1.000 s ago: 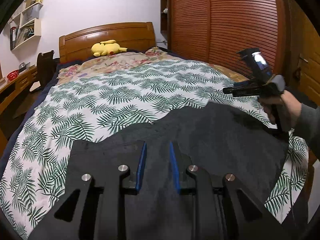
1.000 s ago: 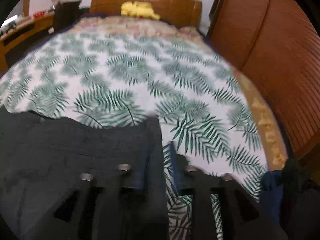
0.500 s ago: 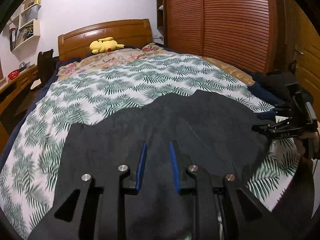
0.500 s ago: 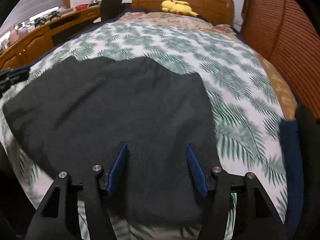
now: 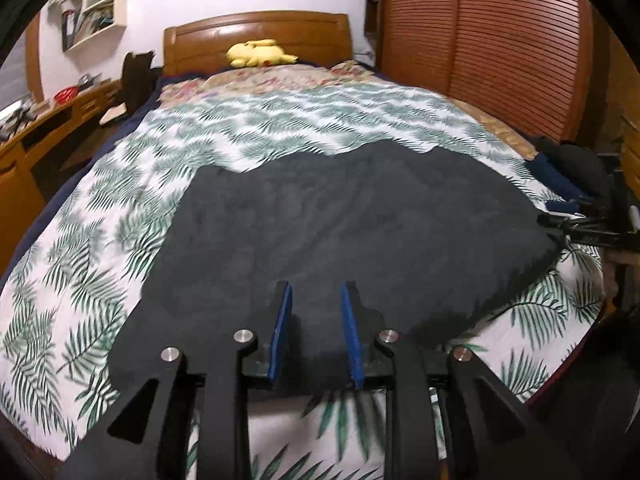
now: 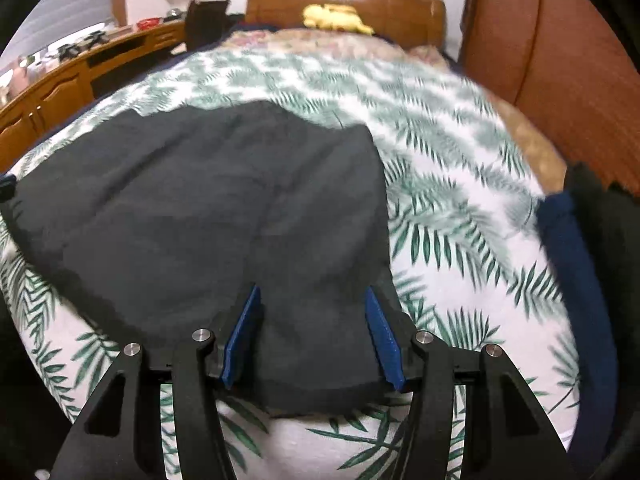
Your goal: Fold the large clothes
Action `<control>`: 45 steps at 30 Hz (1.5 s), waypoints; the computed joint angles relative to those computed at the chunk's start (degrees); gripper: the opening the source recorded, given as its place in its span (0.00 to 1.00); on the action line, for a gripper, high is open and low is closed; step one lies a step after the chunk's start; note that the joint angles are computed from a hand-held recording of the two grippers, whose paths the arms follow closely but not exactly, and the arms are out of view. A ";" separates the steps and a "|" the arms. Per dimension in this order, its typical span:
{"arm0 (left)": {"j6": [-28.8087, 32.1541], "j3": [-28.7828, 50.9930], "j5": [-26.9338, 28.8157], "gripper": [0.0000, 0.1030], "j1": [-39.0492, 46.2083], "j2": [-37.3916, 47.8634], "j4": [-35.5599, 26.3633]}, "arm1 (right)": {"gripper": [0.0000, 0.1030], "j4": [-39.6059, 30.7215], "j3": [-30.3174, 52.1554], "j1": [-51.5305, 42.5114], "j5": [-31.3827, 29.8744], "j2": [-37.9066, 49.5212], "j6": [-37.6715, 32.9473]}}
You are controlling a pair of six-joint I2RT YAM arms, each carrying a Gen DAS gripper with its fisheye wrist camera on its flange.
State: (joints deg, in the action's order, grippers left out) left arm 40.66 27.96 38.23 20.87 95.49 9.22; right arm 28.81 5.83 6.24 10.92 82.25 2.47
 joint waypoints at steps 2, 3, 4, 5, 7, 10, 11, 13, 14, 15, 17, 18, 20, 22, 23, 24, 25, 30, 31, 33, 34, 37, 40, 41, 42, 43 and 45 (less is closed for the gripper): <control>0.88 0.35 -0.17 0.24 1.48 0.69 -0.29 | 0.53 0.97 0.10 2.20 -0.01 -0.76 1.20; 1.10 0.51 -0.44 0.24 1.97 0.73 -0.52 | 0.53 2.06 0.67 3.50 -0.05 -0.05 2.02; 1.49 0.68 -0.43 0.25 2.72 0.86 -0.75 | 0.53 2.56 1.62 4.73 -0.05 0.94 2.62; 1.97 0.94 -0.29 0.26 3.43 1.17 -0.93 | 0.53 3.02 2.85 6.00 -0.35 2.19 3.06; 2.51 0.81 -0.55 0.27 4.80 0.81 -0.95 | 0.53 4.48 5.34 8.39 -1.19 5.28 3.97; 3.05 1.08 -0.85 0.30 6.45 0.87 -1.34 | 0.53 6.34 9.01 12.13 -3.00 10.42 5.86; 2.93 1.15 -1.17 0.31 6.94 1.12 -1.11 | 0.53 7.22 9.92 13.50 -3.02 12.27 6.01; 2.73 1.40 -1.58 0.32 7.51 1.69 -0.77 | 0.53 8.84 11.51 16.74 -2.24 16.23 5.81; 2.72 1.43 -1.73 0.32 7.71 1.87 -0.65 | 0.53 9.44 12.46 17.73 -2.66 18.41 5.59; 2.63 1.44 -2.03 0.33 8.02 2.15 -0.30 | 0.53 9.41 13.71 18.54 -3.03 20.65 5.44; 2.95 1.59 -2.01 0.33 8.73 2.61 -0.26 | 0.53 8.58 16.34 19.61 -2.70 25.14 5.03; 3.05 1.72 -1.94 0.33 9.12 2.74 -0.34 | 0.54 7.48 18.33 20.44 -1.54 27.99 4.51; 3.47 2.39 -1.69 0.34 10.08 3.34 -0.94 | 0.54 9.34 19.28 21.48 0.38 31.46 2.92; 3.54 2.78 -1.71 0.34 10.63 3.82 -0.99 | 0.55 10.24 19.17 21.03 -0.15 31.88 2.74; 3.55 2.87 -1.93 0.34 10.79 4.04 -0.83 | 0.55 10.53 18.98 20.39 -1.00 31.79 2.45; 3.65 3.17 -2.17 0.34 11.03 4.48 -0.72 | 0.55 11.39 18.68 20.11 -1.42 32.15 2.29; 3.54 3.30 -2.42 0.35 11.15 4.66 -0.52 | 0.55 12.22 18.39 19.81 -1.74 32.43 2.04; 2.77 4.84 -3.28 0.35 12.65 7.22 0.61 | 0.56 14.16 17.82 19.94 -1.47 33.28 2.09; 2.91 5.11 -3.25 0.35 12.98 7.72 0.61 | 0.56 14.28 17.79 20.12 -1.34 33.34 2.20; 2.61 5.47 -3.75 0.35 13.32 8.71 1.19 | 0.56 14.15 17.97 20.09 -1.36 33.36 2.16; 2.53 5.48 -3.94 0.35 13.49 9.12 1.63 | 0.56 14.15 17.97 20.09 -1.36 33.36 2.16; 2.17 5.91 -4.45 0.36 13.60 10.19 2.05 | 0.56 15.08 17.38 20.48 -0.92 33.47 2.36; 2.18 6.12 -5.45 0.37 13.60 11.63 2.87 | 0.56 15.40 17.01 20.73 -0.61 33.19 2.71; 2.34 6.32 -5.70 0.38 13.78 12.17 2.87 | 0.56 15.42 16.75 20.95 -0.33 32.82 3.06; 2.57 6.58 -5.78 0.38 14.12 12.99 2.78 | 0.56 15.12 16.56 21.16 0.13 32.13 3.50; 2.73 6.96 -5.72 0.38 14.55 13.98 2.52 | 0.56 14.77 16.34 21.50 0.68 31.35 3.89; 2.90 7.63 -5.48 0.38 15.36 15.57 1.82 | 0.56 13.93 15.87 22.71 1.44 29.26 4.18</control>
State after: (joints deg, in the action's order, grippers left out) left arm 43.56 35.59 32.75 36.24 111.06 11.04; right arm 42.73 21.70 28.95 12.36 111.51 6.65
